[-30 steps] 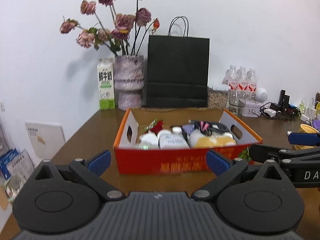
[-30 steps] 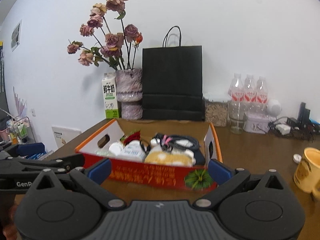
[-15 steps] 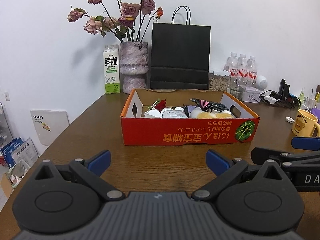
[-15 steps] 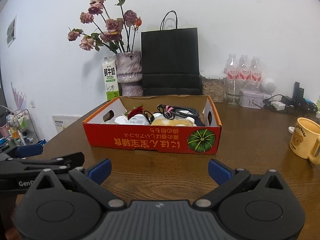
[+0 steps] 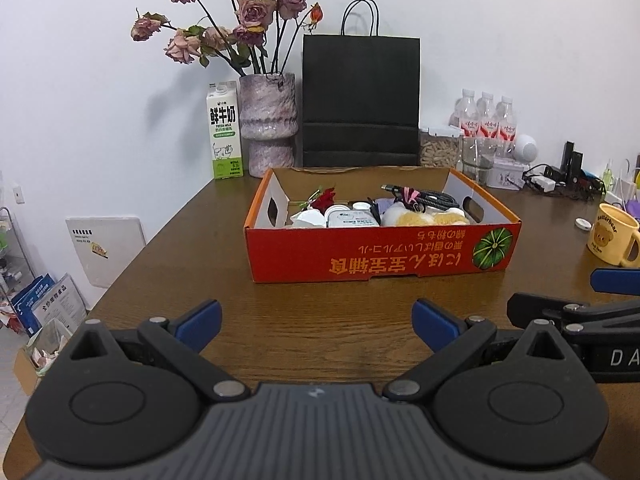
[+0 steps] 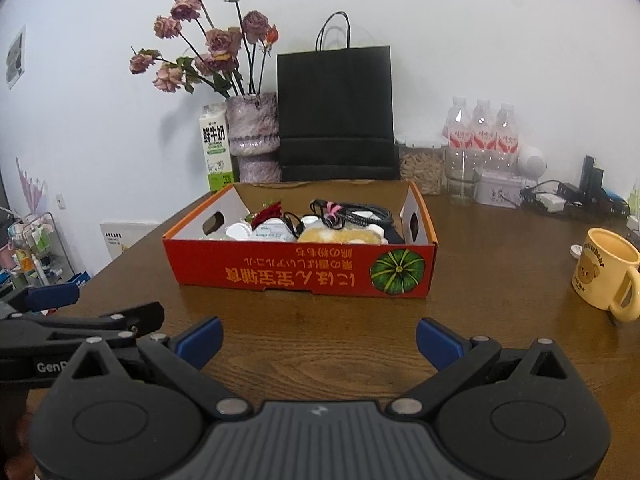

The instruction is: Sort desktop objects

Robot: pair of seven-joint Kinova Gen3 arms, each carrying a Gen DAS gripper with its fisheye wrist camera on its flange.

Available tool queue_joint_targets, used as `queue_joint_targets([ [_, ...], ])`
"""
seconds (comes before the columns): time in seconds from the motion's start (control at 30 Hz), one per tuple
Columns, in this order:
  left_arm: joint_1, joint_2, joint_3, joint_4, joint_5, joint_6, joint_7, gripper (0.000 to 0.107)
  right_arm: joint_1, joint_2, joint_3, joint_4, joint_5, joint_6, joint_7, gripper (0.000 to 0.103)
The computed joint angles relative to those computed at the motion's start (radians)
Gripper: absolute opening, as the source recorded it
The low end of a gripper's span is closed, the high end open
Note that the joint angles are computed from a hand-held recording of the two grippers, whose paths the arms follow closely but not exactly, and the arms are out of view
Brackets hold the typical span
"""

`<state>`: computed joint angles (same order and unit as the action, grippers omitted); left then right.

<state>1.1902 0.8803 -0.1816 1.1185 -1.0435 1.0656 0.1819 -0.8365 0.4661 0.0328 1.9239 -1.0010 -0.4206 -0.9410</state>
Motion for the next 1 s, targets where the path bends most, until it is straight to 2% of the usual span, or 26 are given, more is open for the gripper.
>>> queue_joint_targets([
  [1.0,-0.005,0.003,0.002,-0.009,0.012,0.002,-0.012,0.103,0.004,0.004,0.002,-0.005,-0.015,0.003,0.015,0.103],
])
